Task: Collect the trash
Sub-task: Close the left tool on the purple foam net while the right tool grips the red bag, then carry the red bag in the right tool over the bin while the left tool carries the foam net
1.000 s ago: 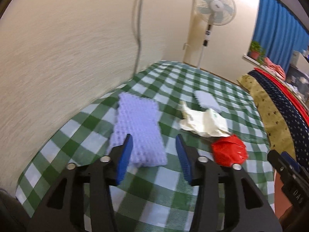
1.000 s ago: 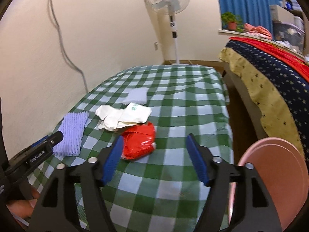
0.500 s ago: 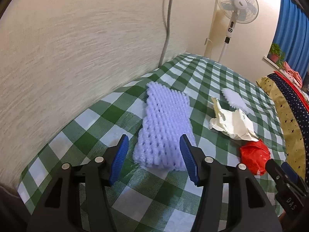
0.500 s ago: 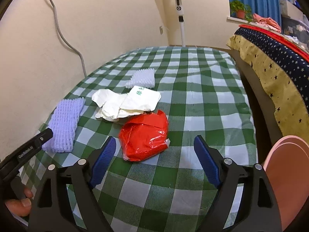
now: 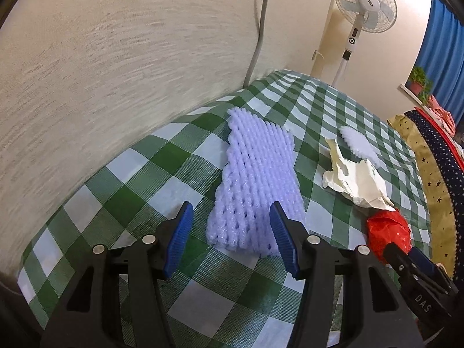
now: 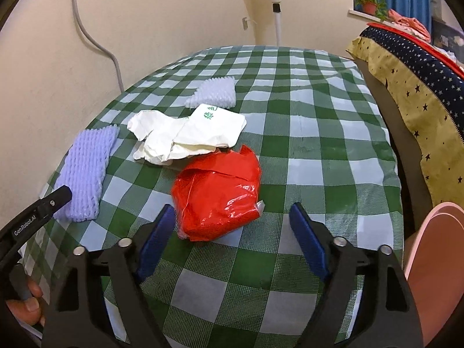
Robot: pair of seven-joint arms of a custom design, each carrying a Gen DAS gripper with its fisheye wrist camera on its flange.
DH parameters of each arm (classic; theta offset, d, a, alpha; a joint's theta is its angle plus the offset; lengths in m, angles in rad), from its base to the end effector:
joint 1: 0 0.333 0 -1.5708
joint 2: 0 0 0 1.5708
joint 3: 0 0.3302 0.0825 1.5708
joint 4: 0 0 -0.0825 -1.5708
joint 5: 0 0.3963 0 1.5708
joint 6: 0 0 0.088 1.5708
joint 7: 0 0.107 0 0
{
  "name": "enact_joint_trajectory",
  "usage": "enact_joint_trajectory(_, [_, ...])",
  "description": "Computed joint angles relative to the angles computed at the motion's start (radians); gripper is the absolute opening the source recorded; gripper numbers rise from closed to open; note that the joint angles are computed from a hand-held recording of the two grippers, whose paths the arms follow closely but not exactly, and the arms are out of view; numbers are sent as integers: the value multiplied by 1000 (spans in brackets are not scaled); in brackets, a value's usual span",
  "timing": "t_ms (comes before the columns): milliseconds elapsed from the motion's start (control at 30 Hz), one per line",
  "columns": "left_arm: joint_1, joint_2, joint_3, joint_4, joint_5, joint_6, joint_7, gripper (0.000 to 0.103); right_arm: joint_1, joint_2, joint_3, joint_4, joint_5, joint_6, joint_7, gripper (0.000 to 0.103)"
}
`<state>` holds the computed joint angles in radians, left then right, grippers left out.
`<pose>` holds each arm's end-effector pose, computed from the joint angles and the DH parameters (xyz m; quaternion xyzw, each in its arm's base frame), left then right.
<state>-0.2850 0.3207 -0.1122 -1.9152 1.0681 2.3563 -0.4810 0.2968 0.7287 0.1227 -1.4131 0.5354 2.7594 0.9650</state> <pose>0.6052 -0.2364 0.3513 -0.8799 0.2973 -0.2077 0.3070 0.7394 0.2790 0.3396 -0.8118 0.4653 -0.0940 0.3401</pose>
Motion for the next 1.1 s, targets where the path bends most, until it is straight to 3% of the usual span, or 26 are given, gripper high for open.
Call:
enact_joint_trajectory(100, [2, 2, 0, 1, 2, 12, 5, 51, -10, 1, 10, 3, 10, -14, -9, 64])
enact_joint_trajectory(133, [3, 2, 1, 1, 4, 20, 8, 45, -16, 0, 17, 2, 17, -19, -17, 58])
enact_joint_trajectory(367, [6, -2, 6, -7, 29, 76, 1, 12, -43, -23, 47, -31, 80, 0, -72, 50])
enact_joint_trajectory(633, [-8, -13, 5, -2, 85, 79, -5, 11, -75, -76, 70, -84, 164, 36, -122, 50])
enact_joint_trajectory(1100, [-33, -63, -23, -21, 176, 61, -27, 11, -136, -253, 115, -279, 347, 171, -291, 50])
